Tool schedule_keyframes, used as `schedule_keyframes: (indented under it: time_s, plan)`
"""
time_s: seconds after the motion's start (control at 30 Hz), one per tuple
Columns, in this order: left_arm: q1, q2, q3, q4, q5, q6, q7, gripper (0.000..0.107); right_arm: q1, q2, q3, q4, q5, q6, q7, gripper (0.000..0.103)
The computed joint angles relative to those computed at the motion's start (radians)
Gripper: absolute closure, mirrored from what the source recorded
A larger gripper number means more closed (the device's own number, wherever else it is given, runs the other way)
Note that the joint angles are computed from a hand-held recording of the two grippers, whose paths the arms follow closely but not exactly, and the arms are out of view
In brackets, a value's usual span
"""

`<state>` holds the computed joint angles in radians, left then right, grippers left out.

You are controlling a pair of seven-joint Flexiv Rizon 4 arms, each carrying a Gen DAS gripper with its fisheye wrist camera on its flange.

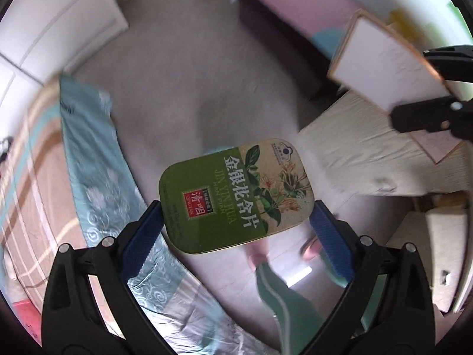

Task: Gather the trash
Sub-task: 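Carry the green tin and white box to the teal wastebasket, then open both tools to drop the tin and box into the wastebasket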

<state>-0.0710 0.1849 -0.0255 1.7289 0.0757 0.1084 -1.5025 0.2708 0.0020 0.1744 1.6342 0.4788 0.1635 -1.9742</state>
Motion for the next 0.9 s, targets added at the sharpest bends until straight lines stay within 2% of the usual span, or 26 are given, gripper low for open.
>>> schedule_keyframes:
  time_s: [0.13,0.23,0.27,0.3,0.33,0.4,0.5,0.63,0.77,0.9]
  plan:
    - [0.031,-0.050,0.060,0.162,-0.026,0.127,0.089,0.012,0.079,-0.173,0.053,0.040,-0.077,0.113,0.083,0.054]
    - [0.058,-0.087,0.093,0.266,-0.043,0.229,0.196,0.011,0.091,-0.250,0.076,0.079,-0.067,0.176,0.100,0.051]
    - [0.066,-0.106,0.094,0.283,-0.049,0.247,0.224,0.011,0.091,-0.271,0.084,0.083,-0.059,0.188,0.100,0.046]
    - [0.073,-0.128,0.092,0.292,-0.045,0.256,0.250,0.014,0.094,-0.288,0.088,0.086,-0.060,0.184,0.131,0.027]
    - [0.077,-0.147,0.087,0.298,-0.022,0.271,0.264,0.014,0.098,-0.304,0.088,0.084,-0.068,0.186,0.167,0.021]
    - [0.076,-0.162,0.079,0.305,0.004,0.291,0.283,0.014,0.100,-0.313,0.099,0.078,-0.069,0.207,0.197,0.022]
    - [0.074,-0.151,0.074,0.300,0.043,0.281,0.280,0.013,0.083,-0.285,0.105,0.082,-0.074,0.200,0.208,0.022]
    - [0.078,-0.085,0.083,0.288,-0.001,0.217,0.297,0.013,0.044,-0.205,0.097,0.086,-0.057,0.159,0.184,0.022]
    - [0.077,0.003,0.070,0.199,-0.029,0.080,0.310,0.013,-0.001,-0.044,0.067,0.065,0.002,0.076,0.120,0.022]
    - [0.067,0.027,0.046,0.014,-0.109,-0.076,0.354,0.013,-0.049,0.142,-0.026,0.025,0.095,-0.005,0.050,0.019]
